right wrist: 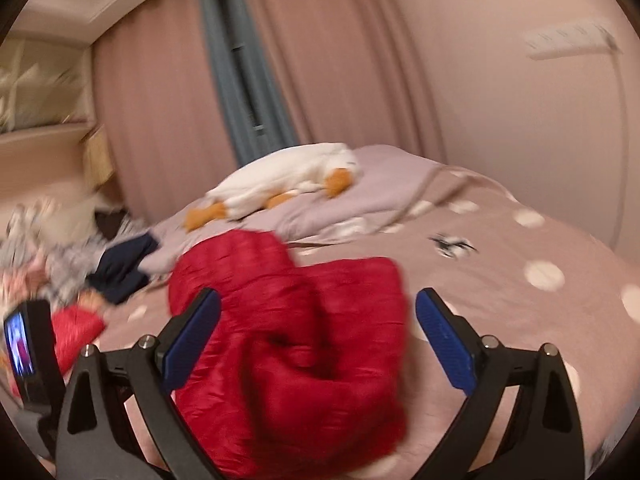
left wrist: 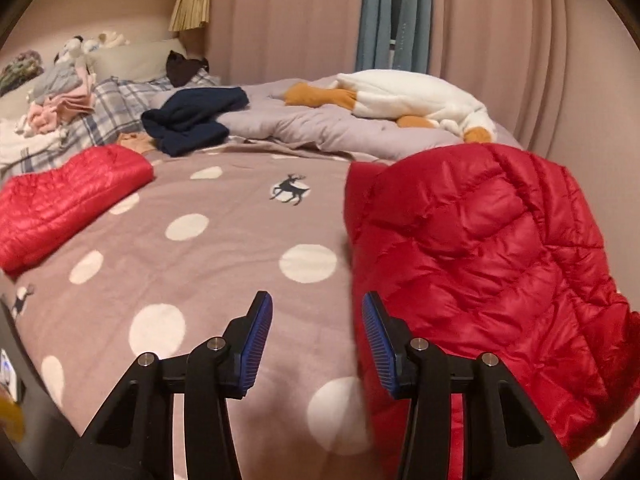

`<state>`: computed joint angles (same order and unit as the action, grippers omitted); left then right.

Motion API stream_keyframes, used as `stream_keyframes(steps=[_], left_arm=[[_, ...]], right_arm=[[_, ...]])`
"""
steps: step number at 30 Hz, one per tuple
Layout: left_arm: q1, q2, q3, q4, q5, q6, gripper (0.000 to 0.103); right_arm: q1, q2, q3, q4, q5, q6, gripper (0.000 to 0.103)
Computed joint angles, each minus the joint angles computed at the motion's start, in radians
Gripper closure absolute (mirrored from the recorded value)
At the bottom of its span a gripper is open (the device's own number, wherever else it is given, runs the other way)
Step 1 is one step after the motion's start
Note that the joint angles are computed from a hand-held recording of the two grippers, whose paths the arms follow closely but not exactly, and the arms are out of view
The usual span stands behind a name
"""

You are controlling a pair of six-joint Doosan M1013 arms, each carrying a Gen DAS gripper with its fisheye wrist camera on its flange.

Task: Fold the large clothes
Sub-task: 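Open both tools and release the folded jacket onto the bed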

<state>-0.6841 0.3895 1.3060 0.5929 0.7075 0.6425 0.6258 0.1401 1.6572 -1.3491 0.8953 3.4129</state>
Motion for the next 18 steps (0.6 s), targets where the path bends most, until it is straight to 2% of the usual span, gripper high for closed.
stream_keyframes(steps=[1,3,4,7,11,16,18], left_arm=[[0.009,0.006,-0.003,-0.02,-0.014,0.021,0.055],[0.008,0.007,0.0,-0.034,-0.022,0.051,0.055],[0.007,0.01,-0.006,-0.036,-0.018,0.062,0.055],[0.009,0.017,-0.007,-0.055,-0.028,0.101,0.055],[0.011,0.02,-0.007,-0.1,-0.06,0.139,0.055],[0.014,0.043,-0.028,-0.311,-0.082,0.336,0.055],[-0.001,0.055,-0.031,-0.284,-0.082,0.34,0.055]], right_arm=[[-0.002,0.018,-0.017,0.019,0.004,-0.041,0.018],[-0.019,0.049,-0.057,0.142,0.028,-0.155,0.068],[-0.038,0.062,-0.072,0.235,0.032,-0.213,0.076],[-0.076,0.074,-0.075,0.394,0.049,-0.287,0.079],[-0.079,0.08,-0.075,0.417,0.166,-0.306,0.079],[-0.102,0.064,-0.053,0.508,0.189,-0.339,0.076],[-0.107,0.069,-0.058,0.533,0.227,-0.361,0.073]])
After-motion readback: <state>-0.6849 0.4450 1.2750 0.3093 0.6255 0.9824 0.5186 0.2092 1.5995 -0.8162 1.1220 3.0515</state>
